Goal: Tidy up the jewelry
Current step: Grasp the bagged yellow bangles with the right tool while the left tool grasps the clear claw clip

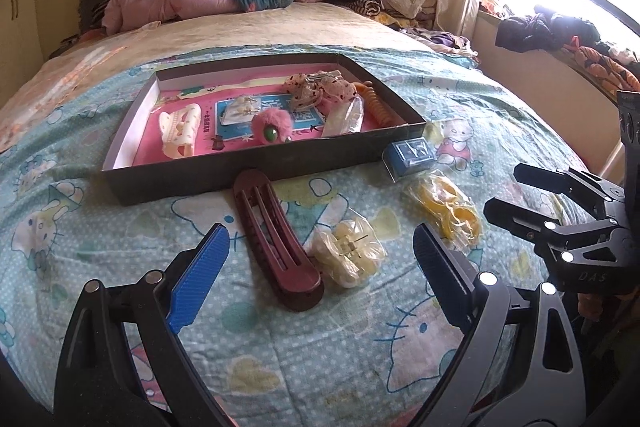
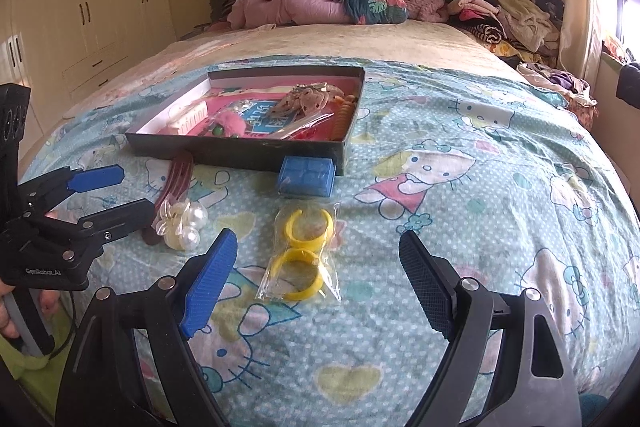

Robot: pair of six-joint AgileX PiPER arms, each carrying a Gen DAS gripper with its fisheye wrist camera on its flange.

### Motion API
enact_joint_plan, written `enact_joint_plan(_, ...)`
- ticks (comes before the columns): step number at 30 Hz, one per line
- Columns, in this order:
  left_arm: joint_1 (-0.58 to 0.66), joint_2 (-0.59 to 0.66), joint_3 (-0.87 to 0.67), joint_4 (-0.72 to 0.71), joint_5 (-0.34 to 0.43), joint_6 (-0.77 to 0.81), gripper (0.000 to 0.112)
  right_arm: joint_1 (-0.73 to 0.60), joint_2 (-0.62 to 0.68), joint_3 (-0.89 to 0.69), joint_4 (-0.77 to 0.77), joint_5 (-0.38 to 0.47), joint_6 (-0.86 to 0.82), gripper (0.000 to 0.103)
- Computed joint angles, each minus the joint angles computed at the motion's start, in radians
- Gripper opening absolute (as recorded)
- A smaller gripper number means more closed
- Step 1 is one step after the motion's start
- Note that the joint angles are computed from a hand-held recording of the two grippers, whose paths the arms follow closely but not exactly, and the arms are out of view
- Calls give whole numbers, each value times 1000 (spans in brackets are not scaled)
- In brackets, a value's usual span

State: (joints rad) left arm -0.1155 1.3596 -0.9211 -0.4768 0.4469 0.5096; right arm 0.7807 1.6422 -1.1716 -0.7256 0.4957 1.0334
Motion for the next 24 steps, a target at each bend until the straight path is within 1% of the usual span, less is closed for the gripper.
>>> enact_joint_plan(4, -24, 21, -4, 20, 6, -12, 79, -2, 16, 5, 13, 2, -10, 81)
enact_joint_plan(6, -35, 31, -6, 32, 6, -25, 74, -4, 29, 5, 19, 2, -12, 81)
enact_joint_plan(10, -57, 53, -16, 50, 9, -42, 68, -21, 58, -2, 62, -5, -52, 80)
enact_joint_plan(12, -62, 66, -26, 47, 16, -43, 61, -28, 68, -6, 79, -11, -68, 80)
enact_joint_plan(13, -65, 73, -31, 52, 18, -49, 59, -31, 74, -9, 88, -16, -79, 80)
enact_joint_plan(17, -81, 109, -57, 86, 22, -91, 54, -48, 98, -26, 154, -26, -138, 76)
enact_joint_plan(19, -88, 121, -62, 111, 19, -117, 50, -53, 106, -30, 167, -33, -150, 75)
enact_joint_plan(22, -90, 132, -70, 118, 18, -128, 48, -55, 114, -38, 179, -36, -167, 71)
enact_joint_plan(24, -91, 138, -75, 132, 18, -143, 39, -54, 123, -46, 182, -38, -177, 68)
